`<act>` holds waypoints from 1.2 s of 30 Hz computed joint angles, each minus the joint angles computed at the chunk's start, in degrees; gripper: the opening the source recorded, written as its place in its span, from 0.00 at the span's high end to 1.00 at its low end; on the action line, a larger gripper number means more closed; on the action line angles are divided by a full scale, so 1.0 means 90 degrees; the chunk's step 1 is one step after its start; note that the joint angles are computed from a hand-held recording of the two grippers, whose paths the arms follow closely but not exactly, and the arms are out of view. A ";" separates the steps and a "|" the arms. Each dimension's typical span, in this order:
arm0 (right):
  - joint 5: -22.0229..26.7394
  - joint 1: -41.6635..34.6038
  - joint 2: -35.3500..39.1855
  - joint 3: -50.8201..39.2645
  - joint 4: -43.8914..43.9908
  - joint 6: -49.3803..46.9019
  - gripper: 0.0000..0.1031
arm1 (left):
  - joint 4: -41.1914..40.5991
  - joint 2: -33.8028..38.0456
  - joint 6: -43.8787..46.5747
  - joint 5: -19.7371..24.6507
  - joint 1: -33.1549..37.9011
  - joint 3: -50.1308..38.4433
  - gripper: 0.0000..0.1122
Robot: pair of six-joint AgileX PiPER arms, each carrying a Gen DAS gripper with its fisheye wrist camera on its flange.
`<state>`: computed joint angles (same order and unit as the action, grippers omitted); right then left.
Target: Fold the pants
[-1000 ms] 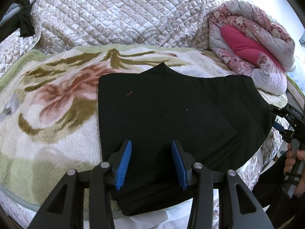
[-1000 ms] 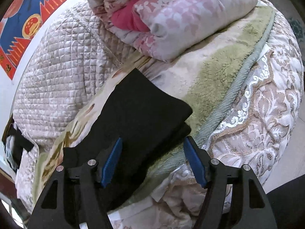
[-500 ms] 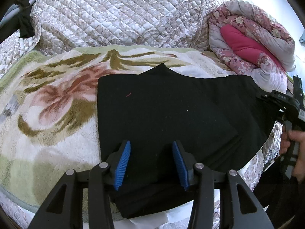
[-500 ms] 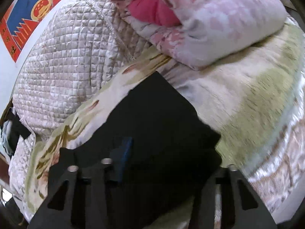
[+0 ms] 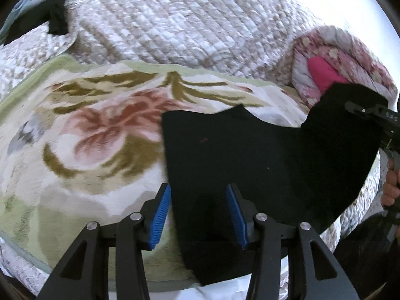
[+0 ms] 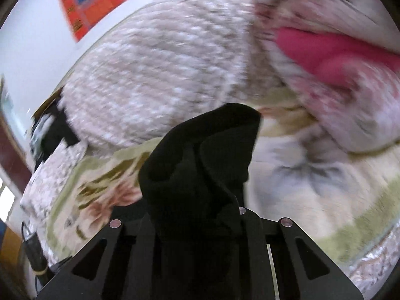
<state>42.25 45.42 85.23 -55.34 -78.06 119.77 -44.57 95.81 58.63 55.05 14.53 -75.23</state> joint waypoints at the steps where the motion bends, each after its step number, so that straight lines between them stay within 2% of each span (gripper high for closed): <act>1: -0.0076 0.0047 0.0213 -0.0236 -0.0017 -0.0137 0.83 | 0.0005 0.0035 -0.0022 0.0001 0.0045 -0.0045 0.56; 7: -0.0600 0.0304 0.1865 -0.2015 0.0854 -0.2013 0.83 | 0.0147 0.0203 -0.0284 -0.0060 0.0365 -0.0340 0.56; 11: -0.1255 0.0178 0.2900 -0.2782 0.2090 -0.3456 0.83 | 0.0210 0.0421 -0.0603 0.0055 0.0603 -0.0635 0.56; 13: -0.1204 0.0237 0.3273 -0.2996 0.2324 -0.3825 0.83 | 0.0234 0.0481 -0.0700 0.0087 0.0684 -0.0725 0.56; 19: -0.0424 0.0554 0.3244 -0.3323 0.2027 -0.4068 0.83 | 0.0180 0.0597 -0.0854 0.0224 0.0844 -0.0908 0.56; 23: -0.0384 0.0647 0.3640 -0.3643 0.2259 -0.4517 0.83 | 0.0052 0.0622 -0.0832 0.0290 0.0925 -0.0962 0.56; 27: -0.0227 0.0813 0.3800 -0.3680 0.1972 -0.4232 0.82 | 0.0066 0.0667 -0.0877 0.0275 0.0976 -0.0996 0.56; 29: -0.0345 0.0775 0.3736 -0.3581 0.1920 -0.4162 0.82 | 0.0086 0.0707 -0.0924 0.0266 0.0983 -0.1036 0.56; 32: -0.0796 0.0730 0.3620 -0.3243 0.1528 -0.3785 0.70 | 0.0085 0.0733 -0.0932 0.0292 0.0975 -0.1060 0.56; 34: -0.0902 0.0784 0.3561 -0.3176 0.1449 -0.3709 0.57 | 0.0071 0.0711 -0.0890 0.0272 0.0967 -0.1025 0.56; 36: -0.1064 0.0813 0.3454 -0.3140 0.1548 -0.3751 0.53 | 0.0073 0.0713 -0.0885 0.0255 0.0977 -0.1012 0.56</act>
<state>32.67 52.74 116.31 -83.60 -64.13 86.01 -43.92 102.23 50.67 57.34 23.32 -84.33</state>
